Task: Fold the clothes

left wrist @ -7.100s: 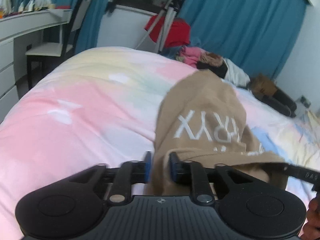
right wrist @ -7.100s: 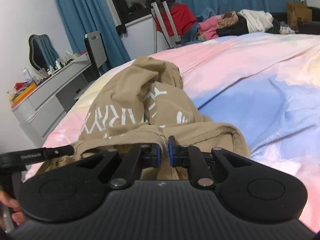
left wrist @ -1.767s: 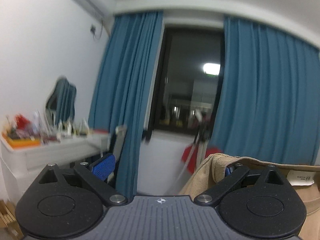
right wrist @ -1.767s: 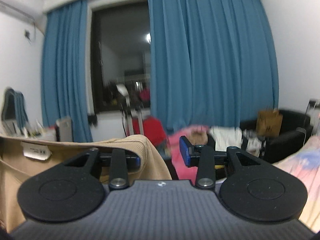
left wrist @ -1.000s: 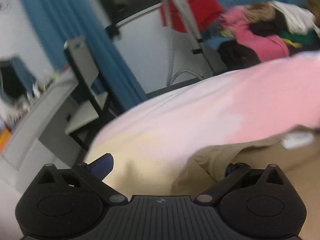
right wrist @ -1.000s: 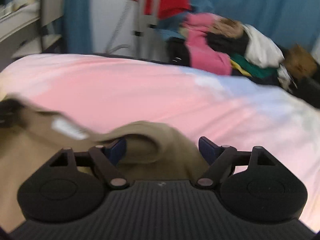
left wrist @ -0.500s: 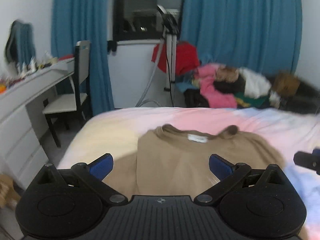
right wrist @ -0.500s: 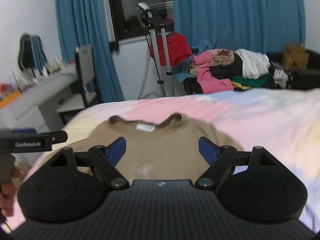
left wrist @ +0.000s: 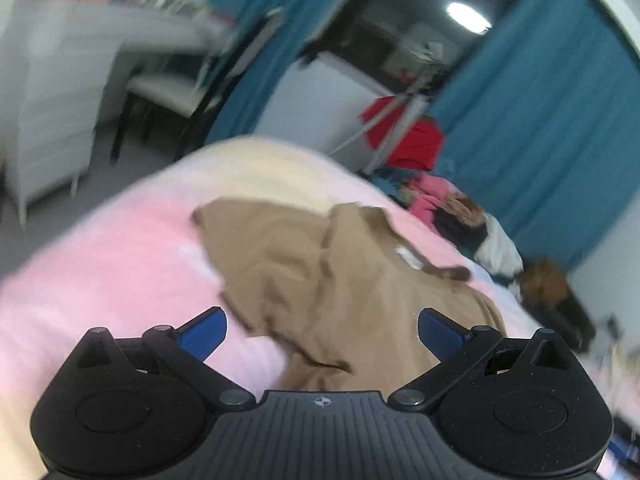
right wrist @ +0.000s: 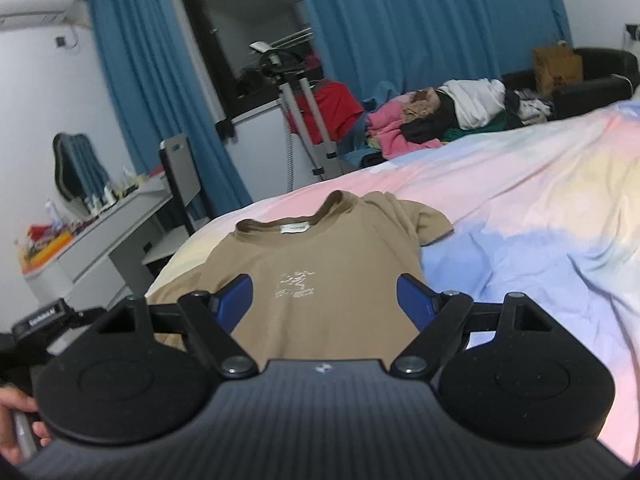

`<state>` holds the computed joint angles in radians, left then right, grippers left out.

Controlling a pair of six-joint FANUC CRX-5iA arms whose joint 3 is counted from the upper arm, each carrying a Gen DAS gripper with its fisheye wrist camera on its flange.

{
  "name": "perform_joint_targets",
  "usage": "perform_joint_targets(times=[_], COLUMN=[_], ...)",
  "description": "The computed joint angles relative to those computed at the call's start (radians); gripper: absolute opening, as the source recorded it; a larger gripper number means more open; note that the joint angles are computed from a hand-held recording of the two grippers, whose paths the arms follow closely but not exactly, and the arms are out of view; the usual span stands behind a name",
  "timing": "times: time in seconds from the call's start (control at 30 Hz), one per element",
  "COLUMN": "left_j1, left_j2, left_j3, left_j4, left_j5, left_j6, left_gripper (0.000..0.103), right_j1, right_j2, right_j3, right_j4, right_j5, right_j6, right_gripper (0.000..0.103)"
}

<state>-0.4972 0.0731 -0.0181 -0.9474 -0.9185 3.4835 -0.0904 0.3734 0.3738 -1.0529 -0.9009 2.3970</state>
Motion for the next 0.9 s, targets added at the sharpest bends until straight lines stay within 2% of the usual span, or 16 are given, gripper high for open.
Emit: perform_joint_targets(times=[0.1, 0.17, 0.2, 0.3, 0.33, 0.37, 0.47, 0.53, 0.57, 0.6, 0.73, 0.87, 0.9], left_j1=[0.071, 0.103, 0.11, 0.086, 0.084, 0.084, 0.087, 0.104, 0.109, 0.112, 0.123, 0.21, 0.229], left_j2=[-0.022, -0.039, -0.036, 0.002, 0.021, 0.04, 0.072, 0.083, 0.088, 0.087, 0.083, 0.059, 0.062], left_j3=[-0.085, -0.14, -0.149, -0.132, -0.119, -0.106, -0.083, -0.079, -0.073, -0.071, -0.051, -0.002, 0.027], left_j4=[0.013, -0.012, -0.036, -0.163, -0.184, -0.2, -0.228, -0.224, -0.215, -0.21, -0.21, -0.11, -0.086], left_j5=[0.113, 0.205, 0.227, 0.196, 0.18, 0.166, 0.141, 0.176, 0.181, 0.179, 0.134, 0.107, 0.076], left_j6=[0.159, 0.279, 0.327, 0.43, 0.43, 0.427, 0.416, 0.397, 0.374, 0.35, 0.285, 0.087, 0.002], left_gripper=[0.1, 0.098, 0.098, 0.098, 0.097, 0.095, 0.069, 0.042, 0.032, 0.014, 0.009, 0.007, 0.006], right_j1=[0.011, 0.02, 0.024, 0.044, 0.052, 0.058, 0.069, 0.072, 0.072, 0.072, 0.077, 0.089, 0.091], right_j2=[0.037, 0.065, 0.078, 0.116, 0.122, 0.129, 0.151, 0.161, 0.167, 0.169, 0.146, 0.116, 0.112], right_j3=[0.024, 0.047, 0.06, 0.094, 0.096, 0.101, 0.118, 0.127, 0.134, 0.137, 0.114, 0.075, 0.068], right_j4=[0.027, 0.05, 0.059, 0.085, 0.091, 0.097, 0.111, 0.122, 0.127, 0.129, 0.123, 0.126, 0.135], right_j5=[0.005, -0.01, -0.02, -0.038, -0.036, -0.038, -0.052, -0.06, -0.069, -0.076, -0.055, 0.009, 0.023], right_j6=[-0.049, -0.099, -0.123, -0.173, -0.173, -0.174, -0.178, -0.197, -0.214, -0.226, -0.18, -0.107, -0.102], right_gripper=[0.081, 0.081, 0.081, 0.081, 0.081, 0.081, 0.081, 0.081, 0.081, 0.081, 0.081, 0.081, 0.081])
